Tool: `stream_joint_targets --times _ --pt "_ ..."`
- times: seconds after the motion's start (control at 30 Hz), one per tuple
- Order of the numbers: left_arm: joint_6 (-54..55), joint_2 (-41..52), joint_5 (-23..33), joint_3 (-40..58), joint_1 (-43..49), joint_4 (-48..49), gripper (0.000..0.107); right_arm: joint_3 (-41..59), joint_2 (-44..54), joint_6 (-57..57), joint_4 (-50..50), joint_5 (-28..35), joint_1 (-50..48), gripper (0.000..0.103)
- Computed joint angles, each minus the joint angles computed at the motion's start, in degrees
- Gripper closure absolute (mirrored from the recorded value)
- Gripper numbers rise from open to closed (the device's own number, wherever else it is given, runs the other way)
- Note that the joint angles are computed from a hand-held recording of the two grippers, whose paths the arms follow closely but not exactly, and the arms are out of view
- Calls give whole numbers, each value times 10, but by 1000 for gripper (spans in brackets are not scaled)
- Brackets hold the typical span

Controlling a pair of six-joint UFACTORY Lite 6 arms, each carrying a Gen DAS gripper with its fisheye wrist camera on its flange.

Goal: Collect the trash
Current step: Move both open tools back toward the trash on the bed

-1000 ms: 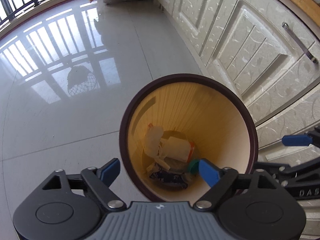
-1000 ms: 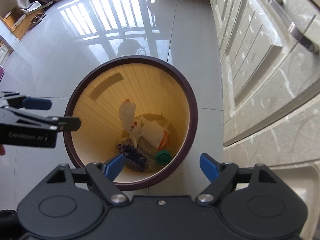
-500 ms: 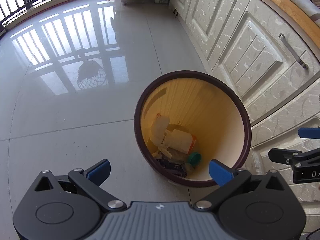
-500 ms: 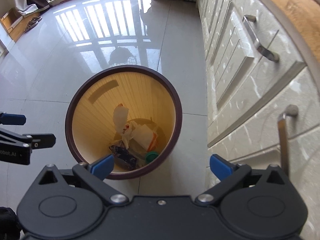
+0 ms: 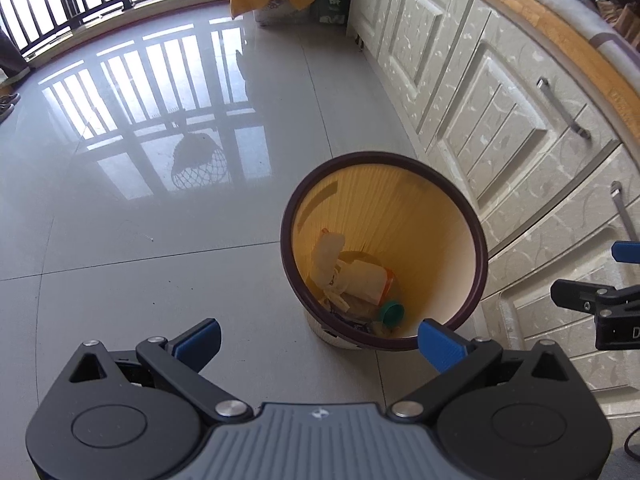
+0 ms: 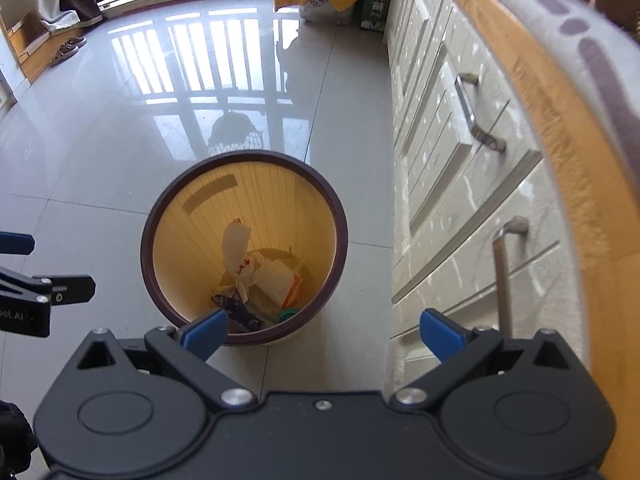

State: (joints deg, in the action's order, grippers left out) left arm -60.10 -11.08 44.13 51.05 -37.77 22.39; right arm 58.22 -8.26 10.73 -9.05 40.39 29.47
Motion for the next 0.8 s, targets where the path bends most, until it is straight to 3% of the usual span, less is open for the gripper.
stream_joint_targets --times 0.4,0.8 --pt "-104 -79 128 35 -99 48 4 25 -105 41 -25 70 39 0" --pt "-167 -41 263 202 -230 132 4 85 -219 46 -41 160 48 0"
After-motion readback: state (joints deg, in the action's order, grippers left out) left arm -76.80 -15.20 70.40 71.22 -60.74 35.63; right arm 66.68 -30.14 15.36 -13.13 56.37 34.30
